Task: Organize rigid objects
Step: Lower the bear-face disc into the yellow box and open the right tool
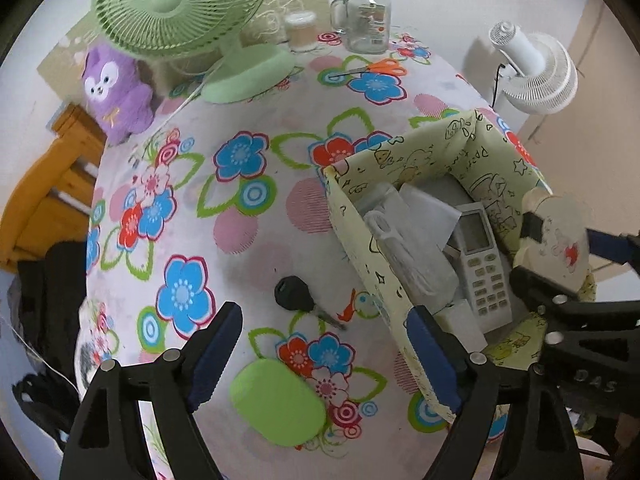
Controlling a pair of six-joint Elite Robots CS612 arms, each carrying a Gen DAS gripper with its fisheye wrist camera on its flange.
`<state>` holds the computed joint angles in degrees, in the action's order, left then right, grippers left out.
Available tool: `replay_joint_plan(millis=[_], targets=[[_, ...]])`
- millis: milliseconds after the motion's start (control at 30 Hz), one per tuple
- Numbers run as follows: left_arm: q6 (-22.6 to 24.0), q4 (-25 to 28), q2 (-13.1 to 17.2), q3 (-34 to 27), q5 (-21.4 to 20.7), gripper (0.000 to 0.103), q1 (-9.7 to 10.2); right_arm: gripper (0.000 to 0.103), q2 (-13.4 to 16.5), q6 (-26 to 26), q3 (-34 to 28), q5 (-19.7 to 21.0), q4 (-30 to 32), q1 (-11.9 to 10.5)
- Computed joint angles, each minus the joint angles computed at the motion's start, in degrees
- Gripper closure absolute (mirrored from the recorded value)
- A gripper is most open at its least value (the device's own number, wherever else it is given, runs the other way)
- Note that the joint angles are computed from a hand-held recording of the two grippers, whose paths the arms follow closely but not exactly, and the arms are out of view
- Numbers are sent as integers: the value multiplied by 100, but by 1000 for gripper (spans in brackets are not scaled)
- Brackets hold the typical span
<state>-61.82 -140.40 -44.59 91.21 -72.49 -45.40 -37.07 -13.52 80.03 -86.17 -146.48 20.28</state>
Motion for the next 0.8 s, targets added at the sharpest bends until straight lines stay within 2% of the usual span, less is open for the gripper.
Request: replay_joint_plan(millis=[200, 800], targets=[[-112, 47, -12, 6, 30, 17, -50, 17, 19, -279, 48, -136, -166, 42], [-406, 81, -103, 92, 217, 16, -154, 14, -96, -482, 239, 210, -339, -43]])
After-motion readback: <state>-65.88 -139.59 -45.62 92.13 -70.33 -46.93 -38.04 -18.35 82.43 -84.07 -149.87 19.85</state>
